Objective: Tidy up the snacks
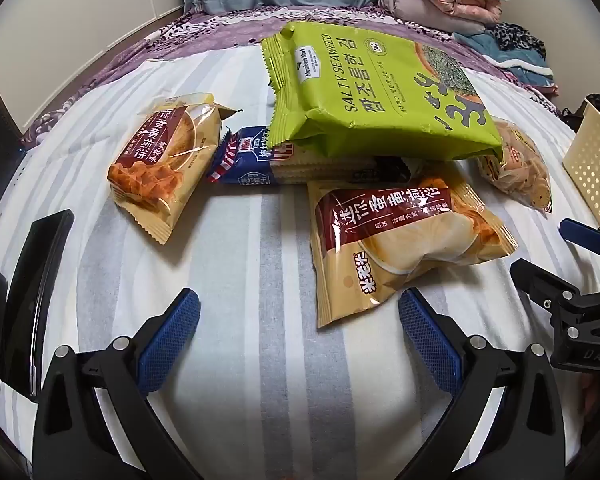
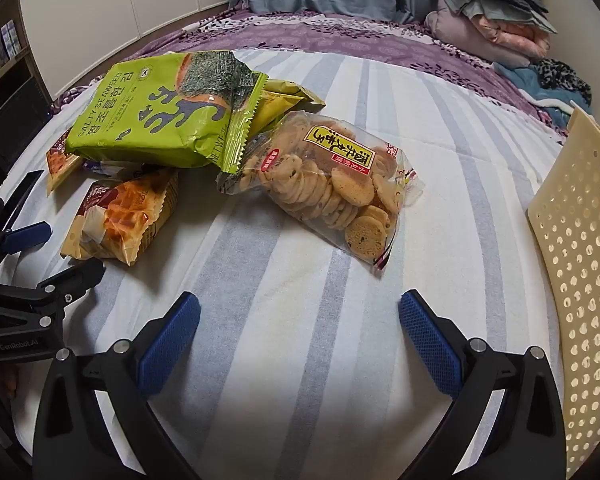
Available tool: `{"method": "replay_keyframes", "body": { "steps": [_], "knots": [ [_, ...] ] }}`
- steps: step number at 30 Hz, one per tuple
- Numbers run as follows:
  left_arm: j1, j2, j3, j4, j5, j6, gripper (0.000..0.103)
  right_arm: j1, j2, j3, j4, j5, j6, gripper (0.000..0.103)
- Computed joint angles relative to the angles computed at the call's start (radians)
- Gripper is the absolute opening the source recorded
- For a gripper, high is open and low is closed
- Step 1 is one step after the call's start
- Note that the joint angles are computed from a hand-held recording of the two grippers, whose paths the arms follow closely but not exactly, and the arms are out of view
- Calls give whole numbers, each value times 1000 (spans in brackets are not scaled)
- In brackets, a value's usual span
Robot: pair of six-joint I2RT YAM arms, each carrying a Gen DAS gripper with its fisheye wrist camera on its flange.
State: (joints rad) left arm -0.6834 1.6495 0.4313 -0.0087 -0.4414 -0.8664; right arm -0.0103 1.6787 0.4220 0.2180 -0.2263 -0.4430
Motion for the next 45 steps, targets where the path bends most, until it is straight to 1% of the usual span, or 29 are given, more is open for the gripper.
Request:
{"method": "replay_keyframes", "body": {
  "steps": [1,2,3,6,45],
  "knots": [
    [0,0,-1,2,0,0,101,3,-1,-2,1,2,2,98],
    [1,-2,-3,6,2,0,101,-12,9,16,-29,-28,2,98],
    [2,-4,-5,8,4,1,101,-18,12,20,-33,-34,0,98],
    [1,-3,-2,2,2,-1,101,0,3,3,-8,-7,3,98],
    [0,-2,-1,2,-2,0,101,-3,10,9,-9,-11,2,98]
  ]
}}
